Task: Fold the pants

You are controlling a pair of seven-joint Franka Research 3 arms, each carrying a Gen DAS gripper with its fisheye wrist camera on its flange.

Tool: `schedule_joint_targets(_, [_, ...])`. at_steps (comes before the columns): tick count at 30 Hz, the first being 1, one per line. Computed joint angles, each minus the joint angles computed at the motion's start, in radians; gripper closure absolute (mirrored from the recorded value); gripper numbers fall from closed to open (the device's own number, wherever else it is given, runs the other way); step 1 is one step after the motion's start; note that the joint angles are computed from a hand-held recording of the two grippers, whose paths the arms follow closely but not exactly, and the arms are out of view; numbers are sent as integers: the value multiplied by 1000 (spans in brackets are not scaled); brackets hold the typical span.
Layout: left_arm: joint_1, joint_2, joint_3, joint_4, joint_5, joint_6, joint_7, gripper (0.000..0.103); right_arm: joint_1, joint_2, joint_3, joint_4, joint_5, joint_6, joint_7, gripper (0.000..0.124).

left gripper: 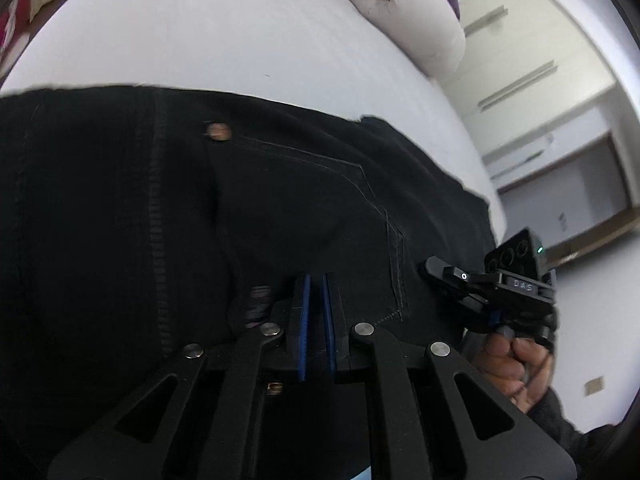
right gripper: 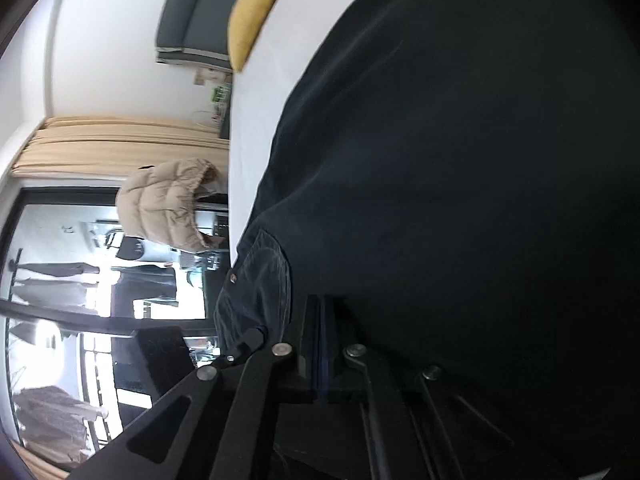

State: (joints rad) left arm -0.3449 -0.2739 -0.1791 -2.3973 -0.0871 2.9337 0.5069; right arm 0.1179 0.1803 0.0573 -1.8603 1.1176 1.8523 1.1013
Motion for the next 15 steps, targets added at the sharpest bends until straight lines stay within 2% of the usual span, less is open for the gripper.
schedule_joint_targets(3, [50,-48,-30,-29,57,-38,-61,96,-18,27,-21,43,-18,67,22,124])
schedule_joint_targets(6, [18,-58,9,-60,24,-1,-46,98,-67,78,-41,92,8,140,45,124])
schedule_joint_targets(8, [28,-41,4,-49,40,-7,-45,98,-97,119,-46,152,5,191,44,124])
schedule_joint_targets(12, [39,2,-6,-22,55,9,-59,98,-160,202,-53,281,-50,268,107,124])
schedule_joint_targets(13, [34,1,-1,-28,49,16,-54,98,-176,237,-55,329,-65,288,131,124])
schedule_joint_targets(14, [11,-29,34,-50,19,9,-13,98,-188,267,-57,373,-84,309,156,124])
schedule_joint_targets(15, [10,-38,36,-51,14,0,-8,98,-194,288,-62,408,-116,336,183,124])
